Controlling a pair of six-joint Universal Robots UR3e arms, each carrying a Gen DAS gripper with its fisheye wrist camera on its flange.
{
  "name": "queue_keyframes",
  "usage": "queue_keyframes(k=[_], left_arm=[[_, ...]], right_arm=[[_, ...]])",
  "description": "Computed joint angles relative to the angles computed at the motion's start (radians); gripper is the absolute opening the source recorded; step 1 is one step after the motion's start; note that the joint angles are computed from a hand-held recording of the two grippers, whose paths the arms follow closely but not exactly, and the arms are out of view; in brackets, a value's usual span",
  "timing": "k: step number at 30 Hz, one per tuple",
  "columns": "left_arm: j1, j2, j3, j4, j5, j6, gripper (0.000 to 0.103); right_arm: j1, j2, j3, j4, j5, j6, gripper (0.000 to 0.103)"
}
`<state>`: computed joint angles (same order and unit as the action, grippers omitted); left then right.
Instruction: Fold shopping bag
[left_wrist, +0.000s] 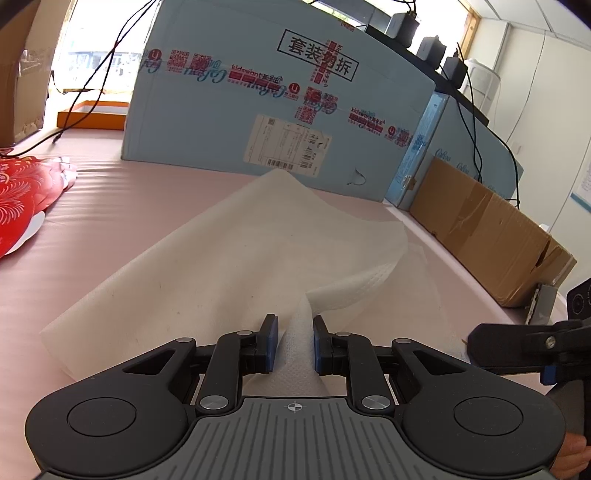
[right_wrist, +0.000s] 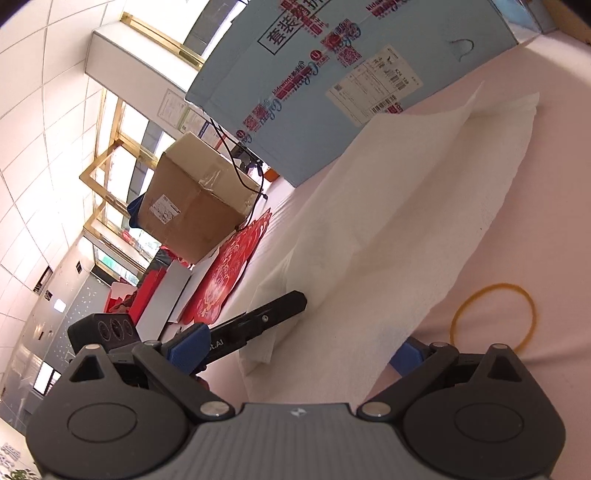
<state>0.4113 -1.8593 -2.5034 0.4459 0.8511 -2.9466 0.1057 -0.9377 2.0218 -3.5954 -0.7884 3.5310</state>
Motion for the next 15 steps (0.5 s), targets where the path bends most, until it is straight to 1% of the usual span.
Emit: queue_keyframes(k=[1,3,6,7,9,12,14,15], left_arm=[[-0.008,0.003,0.001,0.006,0.01,0.002,0.015],[-0.019,0.008,-0.003,0.041,0.023,-0.001,0.013],[-0.029,0.011,-0.01,0.155,0.06,-0.035,0.009],[-0.025,0.014,-0.01,0.191,0.069,-0.059,0.007],[-0.018,0.022,-0.007,0.252,0.09,-0.105,0.006],[0.019,0.059,-0.043,0.355,0.106,-0.169,0.006],[0.055,0.094,-0.09,0.408,0.106,-0.195,0.006],[0.06,0.108,-0.11,0.425,0.124,-0.2,0.006]], right_arm=[[0.018,0.004,-0.004,-0.005,-0.04,-0.018,0.036],[0.008,-0.008,0.012,0.0,-0.062,-0.036,0.005],[-0.009,-0.025,0.034,0.006,-0.096,-0.062,0.005],[-0.012,-0.039,0.06,-0.045,-0.129,-0.083,0.004],[-0.036,-0.075,0.113,-0.111,-0.164,-0.122,0.003],[-0.101,-0.117,0.176,-0.155,-0.18,-0.134,0.001],[-0.14,-0.142,0.219,-0.181,-0.199,-0.148,0.001],[-0.176,-0.158,0.253,-0.199,-0.199,-0.153,0.001]])
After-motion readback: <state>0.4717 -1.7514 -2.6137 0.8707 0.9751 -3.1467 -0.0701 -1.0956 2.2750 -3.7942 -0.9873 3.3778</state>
